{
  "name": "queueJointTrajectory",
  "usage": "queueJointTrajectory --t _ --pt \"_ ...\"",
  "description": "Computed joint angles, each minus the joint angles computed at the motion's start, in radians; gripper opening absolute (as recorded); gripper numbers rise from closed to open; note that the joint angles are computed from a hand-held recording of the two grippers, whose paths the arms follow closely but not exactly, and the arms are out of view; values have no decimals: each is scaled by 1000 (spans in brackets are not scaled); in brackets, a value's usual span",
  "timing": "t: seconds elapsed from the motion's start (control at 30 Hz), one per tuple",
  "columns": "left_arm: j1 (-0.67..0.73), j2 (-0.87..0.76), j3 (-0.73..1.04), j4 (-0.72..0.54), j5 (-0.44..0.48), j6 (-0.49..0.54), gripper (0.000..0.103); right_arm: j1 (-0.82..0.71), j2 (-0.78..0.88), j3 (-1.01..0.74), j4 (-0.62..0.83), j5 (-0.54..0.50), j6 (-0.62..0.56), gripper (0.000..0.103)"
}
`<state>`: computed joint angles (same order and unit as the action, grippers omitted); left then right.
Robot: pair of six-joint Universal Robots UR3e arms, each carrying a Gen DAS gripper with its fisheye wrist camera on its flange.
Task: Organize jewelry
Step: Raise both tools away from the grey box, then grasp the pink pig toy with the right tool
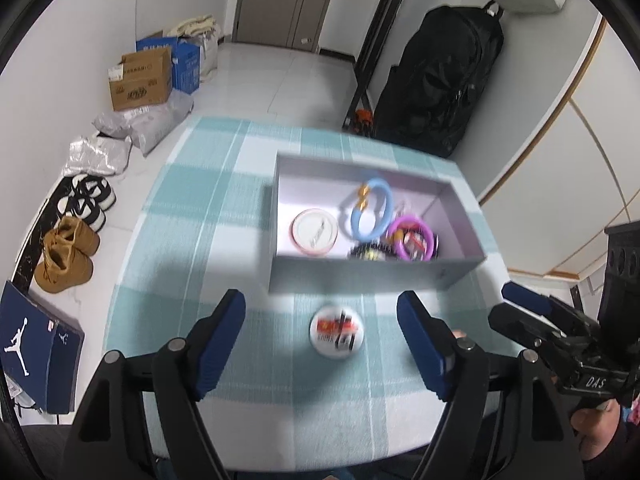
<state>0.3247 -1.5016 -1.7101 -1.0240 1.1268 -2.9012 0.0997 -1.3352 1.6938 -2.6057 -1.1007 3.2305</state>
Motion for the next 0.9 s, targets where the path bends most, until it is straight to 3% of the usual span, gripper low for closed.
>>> queueJointTrajectory --t 0.4,0.6,0.77,0.9 --pt "40 70 -54 -75 10 60 75 86 49 -33 124 -106 -67 90" --pt "67 73 -69 -74 13 54 75 100 68 -46 126 -148 -78 76" --pt "72 79 -80 -66 19 61 75 119 83 -60 116 -185 -77 71" --pt "62 73 -73 -77 34 67 75 145 93 -73 109 -228 -83 57"
